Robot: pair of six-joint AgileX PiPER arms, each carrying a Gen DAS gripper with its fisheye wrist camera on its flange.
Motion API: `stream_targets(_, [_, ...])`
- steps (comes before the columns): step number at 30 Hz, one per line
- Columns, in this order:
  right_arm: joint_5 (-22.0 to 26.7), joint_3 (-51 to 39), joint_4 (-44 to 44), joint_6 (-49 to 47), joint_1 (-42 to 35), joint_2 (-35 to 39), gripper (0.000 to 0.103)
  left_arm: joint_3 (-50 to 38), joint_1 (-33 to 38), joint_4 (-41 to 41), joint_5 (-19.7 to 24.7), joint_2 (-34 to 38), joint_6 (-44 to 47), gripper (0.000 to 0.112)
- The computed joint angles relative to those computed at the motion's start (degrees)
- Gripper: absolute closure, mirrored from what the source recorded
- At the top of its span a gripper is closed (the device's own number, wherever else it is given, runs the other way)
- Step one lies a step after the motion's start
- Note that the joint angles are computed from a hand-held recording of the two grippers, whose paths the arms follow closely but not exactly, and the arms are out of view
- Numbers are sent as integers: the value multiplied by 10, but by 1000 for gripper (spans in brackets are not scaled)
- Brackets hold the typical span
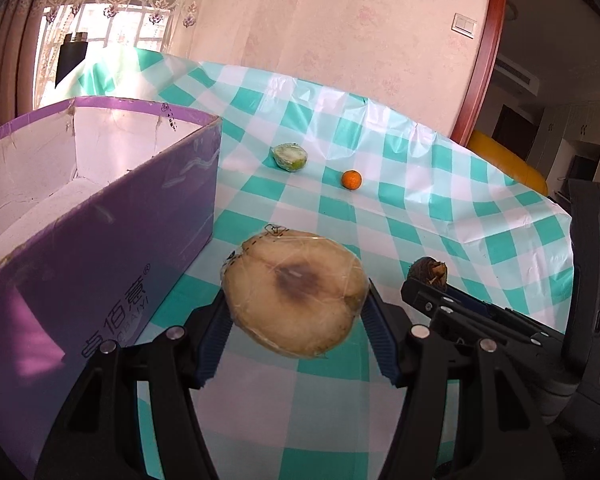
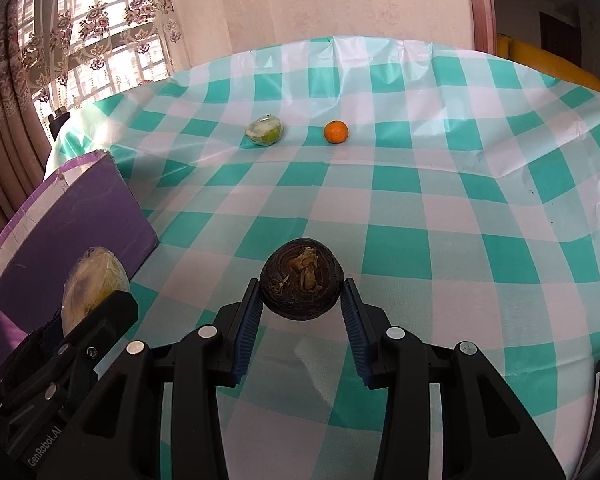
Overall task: Organize fruits
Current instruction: 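Carry the dark fruit with the right tool while the left tool carries the pomelo over the box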
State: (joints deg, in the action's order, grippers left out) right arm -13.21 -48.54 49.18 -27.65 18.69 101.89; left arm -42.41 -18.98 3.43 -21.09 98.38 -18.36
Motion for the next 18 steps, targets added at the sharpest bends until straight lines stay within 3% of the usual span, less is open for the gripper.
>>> stream_targets(2, [-7, 1, -13, 20, 9, -8, 63, 22, -3, -33, -18, -31, 40, 51])
stream_targets(5, [-26, 3, -6, 14, 30, -18, 63, 51, 13, -11, -42, -78, 29, 51])
stream_targets(9, [-52, 0, 41, -24, 62, -33, 63, 74, 28, -55, -52, -126, 81, 51])
stream_targets(18, [-93, -49, 137, -150, 158, -53, 63, 109, 133, -10, -13, -246, 39, 51])
